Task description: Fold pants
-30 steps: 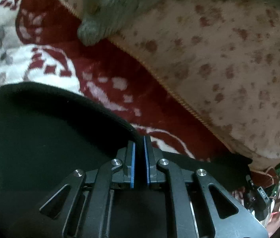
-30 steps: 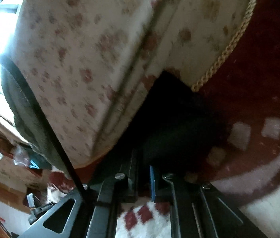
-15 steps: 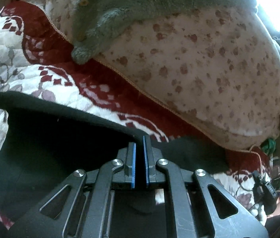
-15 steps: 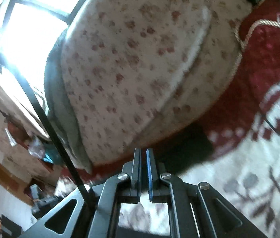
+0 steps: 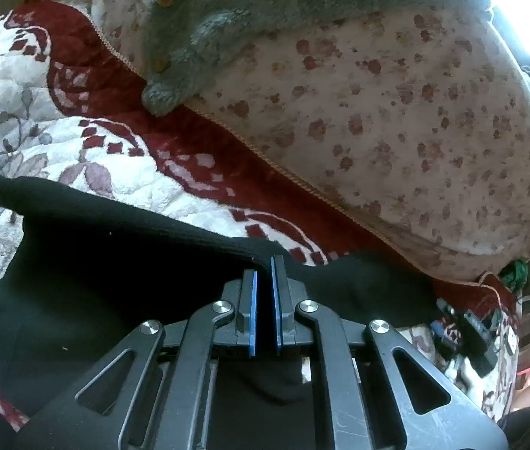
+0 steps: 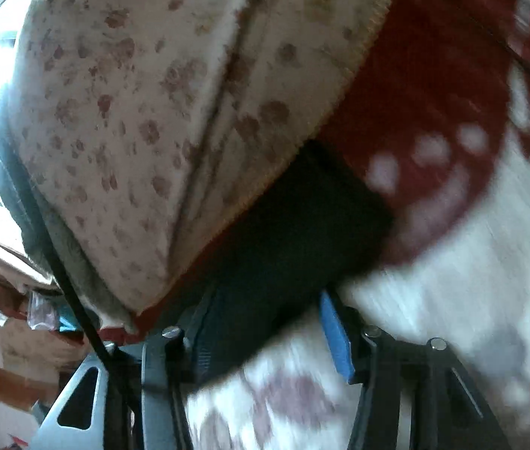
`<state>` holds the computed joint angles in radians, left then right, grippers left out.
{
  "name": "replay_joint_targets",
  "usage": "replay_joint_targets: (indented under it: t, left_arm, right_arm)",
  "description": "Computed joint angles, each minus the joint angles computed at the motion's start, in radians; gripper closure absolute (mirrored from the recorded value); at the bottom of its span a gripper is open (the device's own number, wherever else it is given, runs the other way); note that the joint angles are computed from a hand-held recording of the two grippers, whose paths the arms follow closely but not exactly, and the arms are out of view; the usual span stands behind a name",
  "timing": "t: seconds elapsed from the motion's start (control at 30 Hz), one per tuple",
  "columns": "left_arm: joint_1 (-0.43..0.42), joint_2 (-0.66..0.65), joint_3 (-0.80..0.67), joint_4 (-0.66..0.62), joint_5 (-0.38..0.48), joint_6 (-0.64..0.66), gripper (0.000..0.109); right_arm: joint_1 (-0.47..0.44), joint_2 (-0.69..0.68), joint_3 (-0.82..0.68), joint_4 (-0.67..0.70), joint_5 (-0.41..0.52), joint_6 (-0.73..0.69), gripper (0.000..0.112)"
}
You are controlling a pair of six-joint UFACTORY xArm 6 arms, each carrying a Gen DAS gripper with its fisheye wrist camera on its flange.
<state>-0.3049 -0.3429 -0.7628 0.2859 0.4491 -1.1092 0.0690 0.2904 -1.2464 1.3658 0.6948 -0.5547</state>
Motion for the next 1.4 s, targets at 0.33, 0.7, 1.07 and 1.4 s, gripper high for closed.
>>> replay_joint_targets:
  t: [0.33, 0.7, 1.07, 1.4]
  left_arm:
    - [-0.005, -0.035, 0.014, -0.028, 0.000, 0.028, 0.103]
    - [-0.138, -0.318, 0.186, 0.094, 0.066, -0.052, 0.103]
    - [-0.270, -0.366, 0.369, 0.210, 0.127, -0.244, 0.103]
    - [-0.255, -0.441, 0.440, 0.178, 0.105, -0.287, 0.102]
  right_arm:
    - [-0.063, -0.110, 0.104, 0.237, 0.102, -0.209, 0.108]
    - [-0.256, -0.636, 0.522, 0.177, 0.315, -0.295, 0.108]
    - [-0.254, -0.734, 0.775, 0.107, 0.211, -0.278, 0.108]
    - [-0.193, -0.797, 0.787, -0.086, 0.096, -0.148, 0.091]
